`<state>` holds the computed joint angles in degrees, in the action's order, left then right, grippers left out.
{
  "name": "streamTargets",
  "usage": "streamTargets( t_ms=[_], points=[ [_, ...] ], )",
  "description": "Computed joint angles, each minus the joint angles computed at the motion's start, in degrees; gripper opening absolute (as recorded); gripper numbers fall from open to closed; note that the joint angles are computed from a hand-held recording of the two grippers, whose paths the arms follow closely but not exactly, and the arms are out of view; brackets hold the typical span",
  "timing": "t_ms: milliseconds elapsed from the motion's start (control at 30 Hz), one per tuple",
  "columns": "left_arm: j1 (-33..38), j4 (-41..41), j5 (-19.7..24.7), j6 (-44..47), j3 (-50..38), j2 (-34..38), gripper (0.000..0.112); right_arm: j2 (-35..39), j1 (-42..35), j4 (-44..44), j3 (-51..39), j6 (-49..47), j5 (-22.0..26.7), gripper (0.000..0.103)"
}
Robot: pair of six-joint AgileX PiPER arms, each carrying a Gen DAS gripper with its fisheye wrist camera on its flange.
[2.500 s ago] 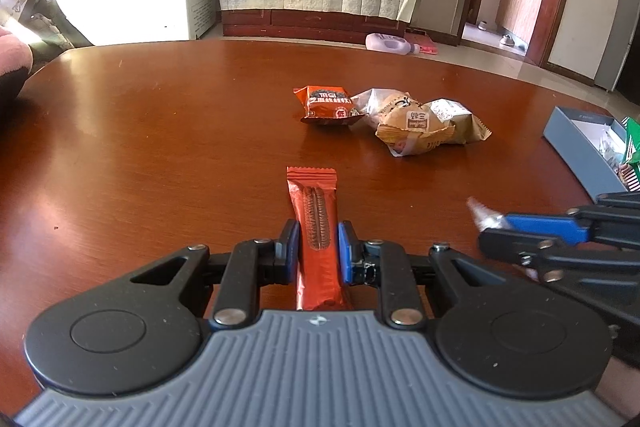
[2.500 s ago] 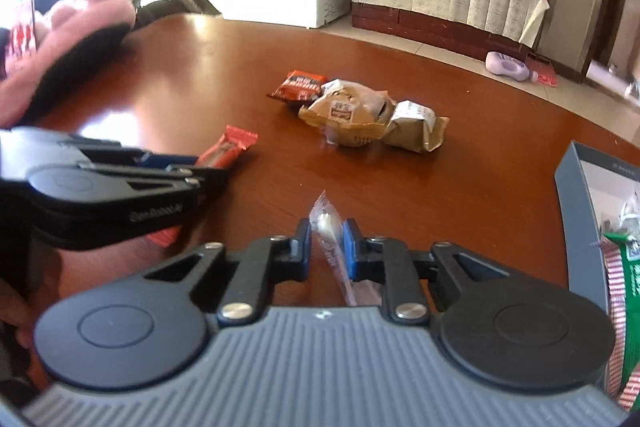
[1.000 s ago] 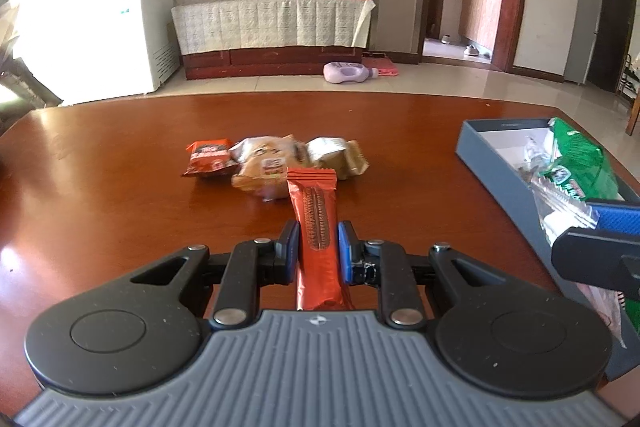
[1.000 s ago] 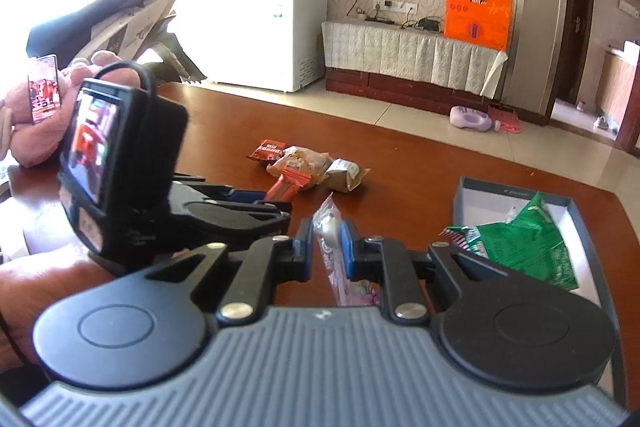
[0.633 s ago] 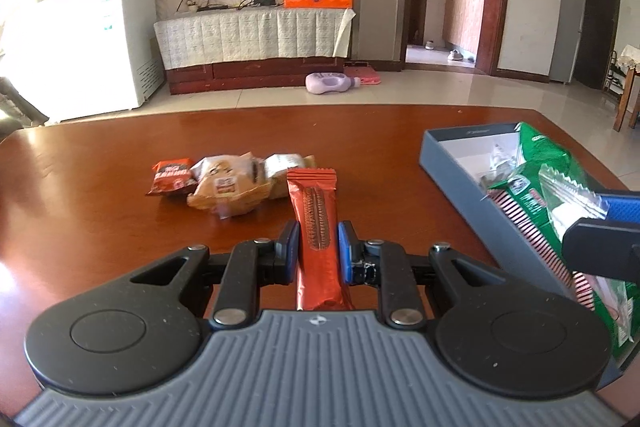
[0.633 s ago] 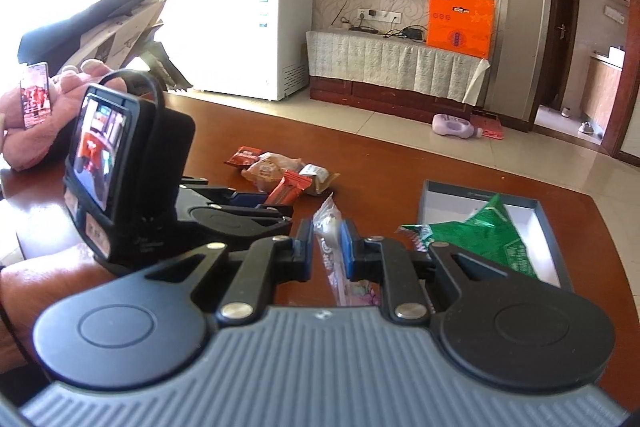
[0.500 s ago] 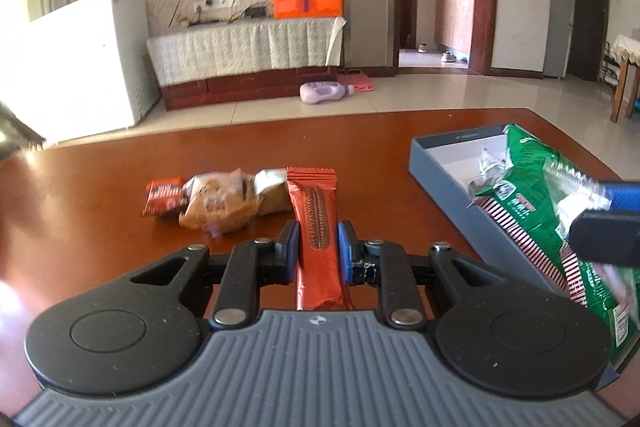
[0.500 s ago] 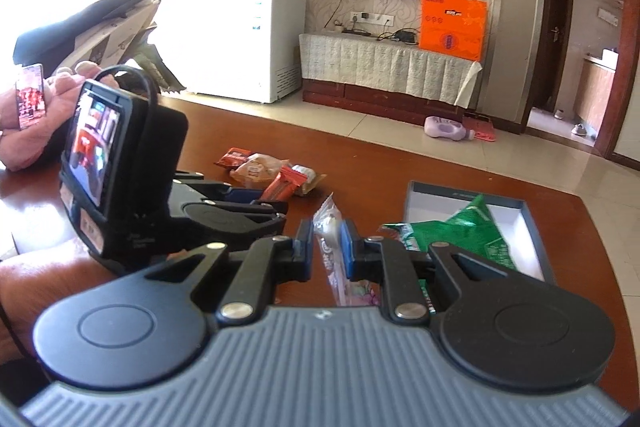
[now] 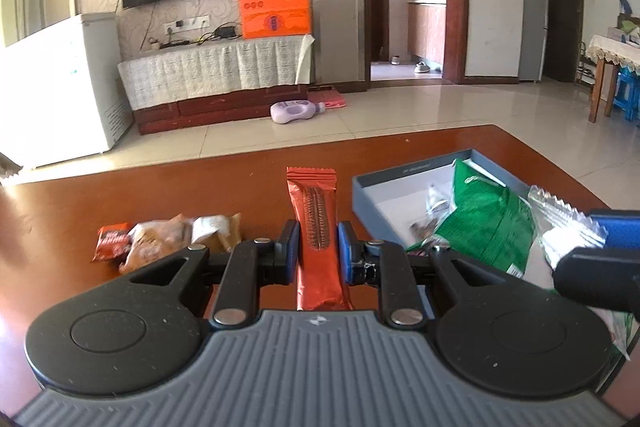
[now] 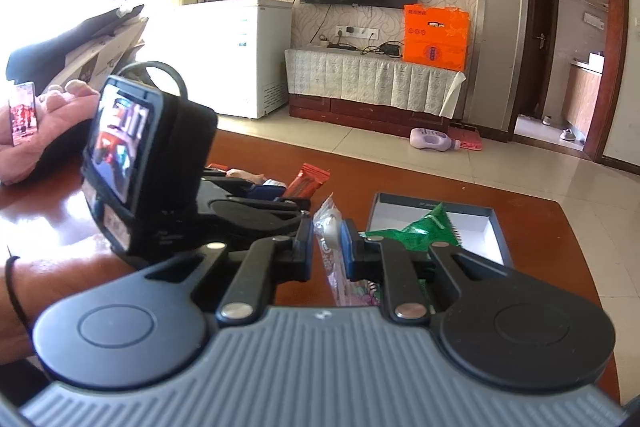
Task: Organize snacks
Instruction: 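Carry the red-orange bar and the clear packet over the white box, then open the left tool to drop the bar while the right drops the packet into the box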
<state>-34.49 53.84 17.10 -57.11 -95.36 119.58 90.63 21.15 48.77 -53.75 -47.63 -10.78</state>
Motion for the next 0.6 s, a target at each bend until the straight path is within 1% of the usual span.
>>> streamTargets(
  t_ms=[167,233,333,467,600],
  points=[
    [-0.67,-10.2,2.14,10.42,-7.43,3.55,0.024,-0.42,-1.51,-3.45,0.69,3.67,0.22,0.018],
    [-0.97,-13.67,3.23,14.38,-10.65,5.12,0.024,-0.64,-2.25,-6.1,1.15,6.4,0.3,0.018],
    [-1.16,-20.52,5.0,21.84,-15.96,7.73,0.024,-0.81,-2.79,-6.0,1.28,6.78,0.13,0.018],
    [-1.76,-27.26,8.35,29.67,-24.46,12.22,0.024,-1.08,-3.98,-6.51,1.55,7.97,0.13,0.018],
    [-2.41,-32.81,13.56,35.86,-36.0,18.46,0.024,-1.23,-5.02,-6.77,1.97,8.7,0.06,0.018]
  ],
)
